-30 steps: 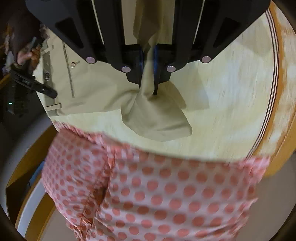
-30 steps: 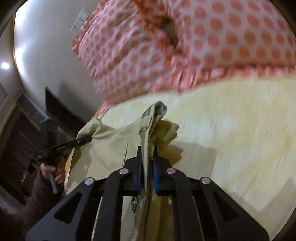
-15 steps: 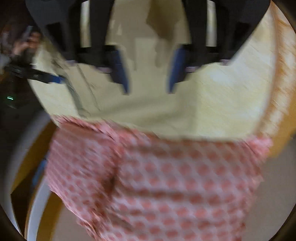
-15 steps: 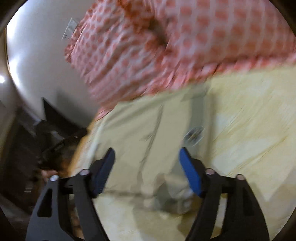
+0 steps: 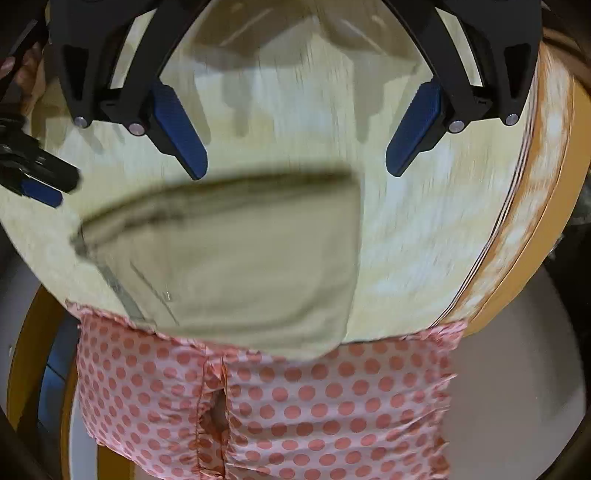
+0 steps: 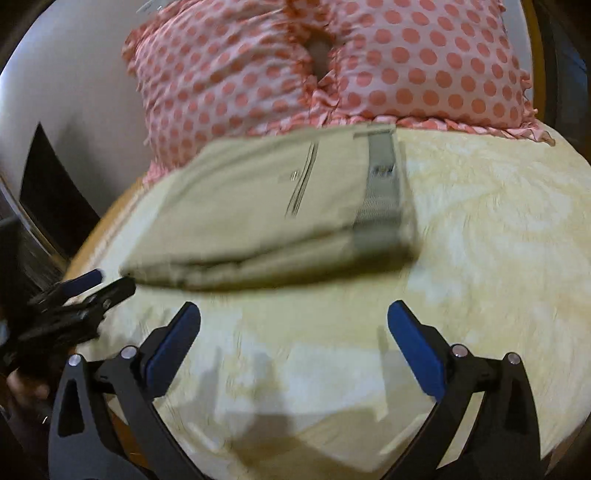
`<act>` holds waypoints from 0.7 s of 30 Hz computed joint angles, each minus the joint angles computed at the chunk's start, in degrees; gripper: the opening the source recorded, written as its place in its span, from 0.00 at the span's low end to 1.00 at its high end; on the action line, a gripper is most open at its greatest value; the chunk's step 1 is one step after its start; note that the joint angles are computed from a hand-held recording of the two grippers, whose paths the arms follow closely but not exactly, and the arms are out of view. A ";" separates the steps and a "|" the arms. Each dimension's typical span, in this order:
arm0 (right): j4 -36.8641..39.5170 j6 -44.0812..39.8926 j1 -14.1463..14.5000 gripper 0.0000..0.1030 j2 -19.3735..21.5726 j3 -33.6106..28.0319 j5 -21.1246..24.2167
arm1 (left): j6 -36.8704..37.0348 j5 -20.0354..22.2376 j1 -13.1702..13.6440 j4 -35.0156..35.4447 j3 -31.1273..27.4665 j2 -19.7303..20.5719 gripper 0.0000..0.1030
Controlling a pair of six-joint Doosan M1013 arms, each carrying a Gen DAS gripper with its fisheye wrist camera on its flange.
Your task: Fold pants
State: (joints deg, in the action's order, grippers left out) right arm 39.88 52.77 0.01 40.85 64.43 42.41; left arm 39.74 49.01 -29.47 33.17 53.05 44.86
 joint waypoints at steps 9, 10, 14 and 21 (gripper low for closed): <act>-4.11 -5.50 3.76 0.98 -3.21 9.61 -17.62 | -10.87 0.29 -1.90 7.64 6.52 -1.97 0.99; -5.31 -4.77 4.04 0.98 -3.49 10.30 -19.07 | -11.64 -0.28 -2.02 8.58 7.09 -2.15 0.99; 6.52 -16.17 4.14 0.98 -4.46 14.14 -25.72 | -16.59 -3.05 -2.52 14.29 9.87 -2.96 0.99; 8.71 -18.02 4.21 0.98 -4.38 14.23 -26.62 | -19.92 -4.14 -2.77 17.95 11.02 -3.18 0.99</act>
State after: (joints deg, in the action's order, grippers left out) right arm 48.59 34.75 4.22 36.47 78.66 15.79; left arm 19.82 44.88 -32.24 51.12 64.07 41.68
